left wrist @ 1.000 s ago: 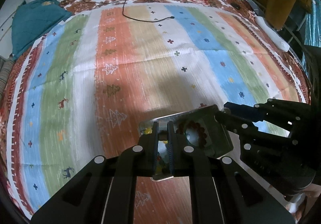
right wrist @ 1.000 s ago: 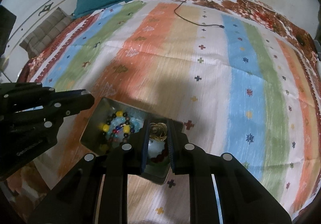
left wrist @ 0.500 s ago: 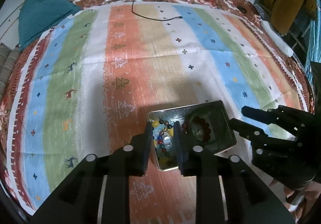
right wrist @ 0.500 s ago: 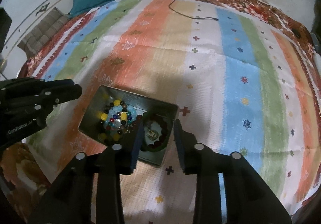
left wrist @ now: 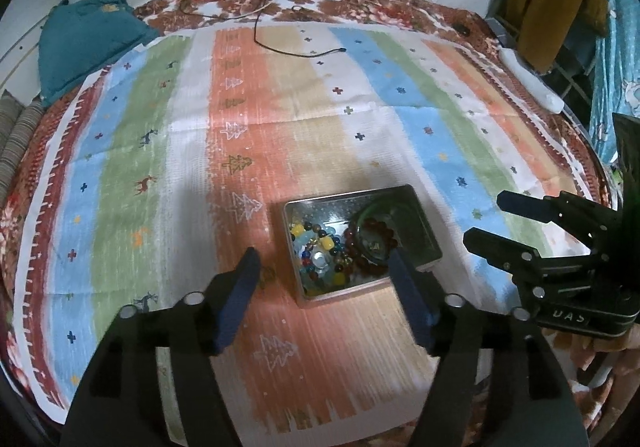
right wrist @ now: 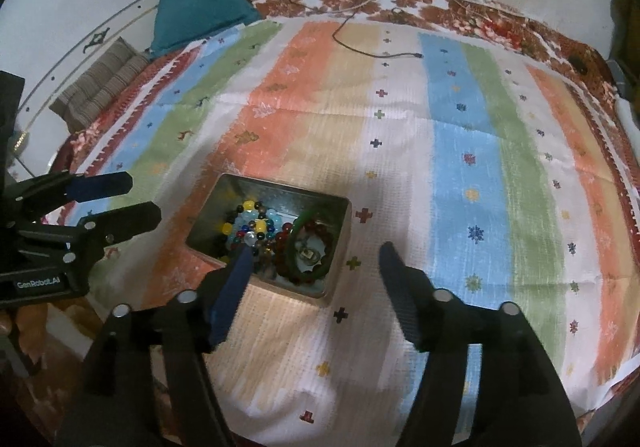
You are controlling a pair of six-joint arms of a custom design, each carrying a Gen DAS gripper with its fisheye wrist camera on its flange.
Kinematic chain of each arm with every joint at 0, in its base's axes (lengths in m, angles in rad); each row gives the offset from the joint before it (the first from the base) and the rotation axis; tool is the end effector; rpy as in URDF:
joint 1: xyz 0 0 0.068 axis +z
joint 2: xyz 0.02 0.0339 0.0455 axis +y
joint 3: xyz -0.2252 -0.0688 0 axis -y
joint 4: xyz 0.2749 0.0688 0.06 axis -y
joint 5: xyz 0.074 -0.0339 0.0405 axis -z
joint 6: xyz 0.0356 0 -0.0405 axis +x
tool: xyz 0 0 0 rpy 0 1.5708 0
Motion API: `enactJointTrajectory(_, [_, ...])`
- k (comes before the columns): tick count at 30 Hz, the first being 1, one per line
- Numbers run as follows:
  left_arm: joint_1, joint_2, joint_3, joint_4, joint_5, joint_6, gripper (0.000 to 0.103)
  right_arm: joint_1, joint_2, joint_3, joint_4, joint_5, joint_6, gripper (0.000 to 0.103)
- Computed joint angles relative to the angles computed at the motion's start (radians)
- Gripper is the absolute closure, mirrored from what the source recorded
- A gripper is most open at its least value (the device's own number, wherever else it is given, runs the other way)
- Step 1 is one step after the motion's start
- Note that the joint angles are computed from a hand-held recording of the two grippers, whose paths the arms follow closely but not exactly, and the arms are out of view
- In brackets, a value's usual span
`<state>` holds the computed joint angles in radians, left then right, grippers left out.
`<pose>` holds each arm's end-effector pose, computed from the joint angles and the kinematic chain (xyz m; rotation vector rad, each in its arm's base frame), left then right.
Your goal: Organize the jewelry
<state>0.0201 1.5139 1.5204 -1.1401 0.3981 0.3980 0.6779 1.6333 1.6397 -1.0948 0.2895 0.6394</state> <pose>0.3271 -0.0072 0.3034 0.6047 2.5397 -0.3944 0.2858 0.2171 0.3042 0.0429 2.5873 0.0912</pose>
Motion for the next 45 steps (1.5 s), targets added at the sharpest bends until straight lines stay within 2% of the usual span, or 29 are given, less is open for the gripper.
enactJointTrajectory(5, [0.022,-0.052,-0.040,-0.001,0.030,0.015,0.013,0.020,-0.040,-0.028,0.004,0.028,0.010,0.017])
enactJointTrajectory(11, [0.043,-0.110,-0.084,0.005,0.053,0.022,0.006,0.038,-0.072,-0.052,-0.006,0.059,0.026,0.011])
enactJointTrajectory(22, [0.034,-0.186,-0.156,0.068,0.013,0.013,0.006,0.038,-0.138,-0.098,0.014,0.030,0.040,0.010])
enactJointTrajectory(45, [0.017,-0.274,-0.229,0.119,0.010,0.034,0.006,0.123,-0.200,-0.130,0.013,0.166,0.073,0.009])
